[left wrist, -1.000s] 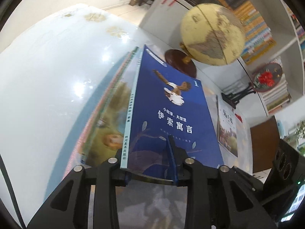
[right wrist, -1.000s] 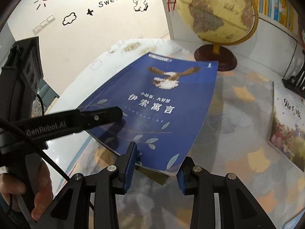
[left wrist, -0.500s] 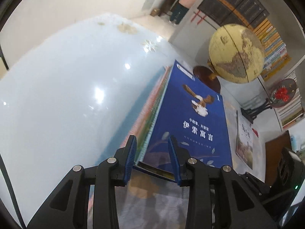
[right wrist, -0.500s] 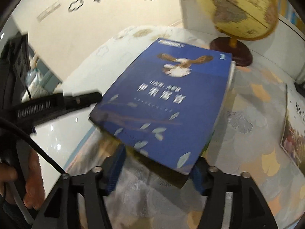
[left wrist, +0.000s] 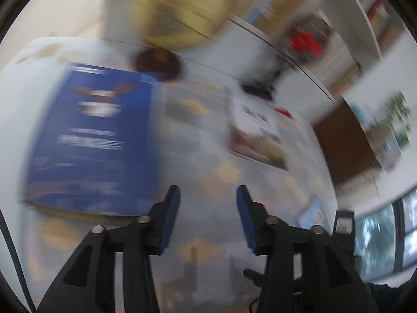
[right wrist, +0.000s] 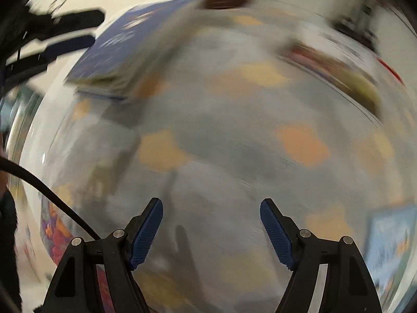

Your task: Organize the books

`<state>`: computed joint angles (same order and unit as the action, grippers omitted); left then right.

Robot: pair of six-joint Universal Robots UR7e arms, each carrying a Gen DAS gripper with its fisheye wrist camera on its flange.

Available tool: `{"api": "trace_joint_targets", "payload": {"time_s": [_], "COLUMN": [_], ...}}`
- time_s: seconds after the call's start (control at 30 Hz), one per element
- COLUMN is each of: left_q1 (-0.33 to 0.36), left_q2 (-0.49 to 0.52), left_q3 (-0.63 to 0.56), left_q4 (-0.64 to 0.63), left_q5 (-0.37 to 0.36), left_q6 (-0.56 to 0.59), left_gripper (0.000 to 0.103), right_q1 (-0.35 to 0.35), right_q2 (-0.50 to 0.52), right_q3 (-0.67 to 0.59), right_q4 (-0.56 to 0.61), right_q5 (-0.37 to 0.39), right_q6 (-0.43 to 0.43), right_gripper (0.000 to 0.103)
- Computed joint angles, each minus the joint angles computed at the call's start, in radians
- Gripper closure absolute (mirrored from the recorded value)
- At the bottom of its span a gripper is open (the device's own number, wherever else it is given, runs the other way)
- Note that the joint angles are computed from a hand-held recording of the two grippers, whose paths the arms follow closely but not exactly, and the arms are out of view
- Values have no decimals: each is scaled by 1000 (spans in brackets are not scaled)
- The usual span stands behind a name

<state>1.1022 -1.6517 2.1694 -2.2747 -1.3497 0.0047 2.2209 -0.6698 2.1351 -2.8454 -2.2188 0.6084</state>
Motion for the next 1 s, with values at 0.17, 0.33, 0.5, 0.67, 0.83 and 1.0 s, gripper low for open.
{"api": "trace_joint_targets", "payload": {"time_s": [0.17,0.33,0.5,0.67,0.83,1.0], "left_q1": [-90,-113,-139,-147,-138,-127], "left_q2": [147,298,438,486,547,605], "left_q3": [10,-28,-63,-53,-73,-92], "left_q4": [-15,-132,-227,-319,-404,-433], "left_q5": [-3,20,114,170,223,219], "left_q6": [-9,-84,-173,-267,-303,-296], "left_gripper": [46,46,46,46,46,46], "right_q1": [-75,-179,-299,-405,-494,-500], "right_q2": [-174,-317,-362,-390,-387,-336], "right_q3": [227,350,381,354,288,247], "right_q4": [-218,-368,-574,-576,-500,-539], "right_q5": [-10,-90,-67,44,132,115], "right_q6": [102,53,-132,-283,-363,-428], "right_gripper": [28,28,37,43,38,38]}}
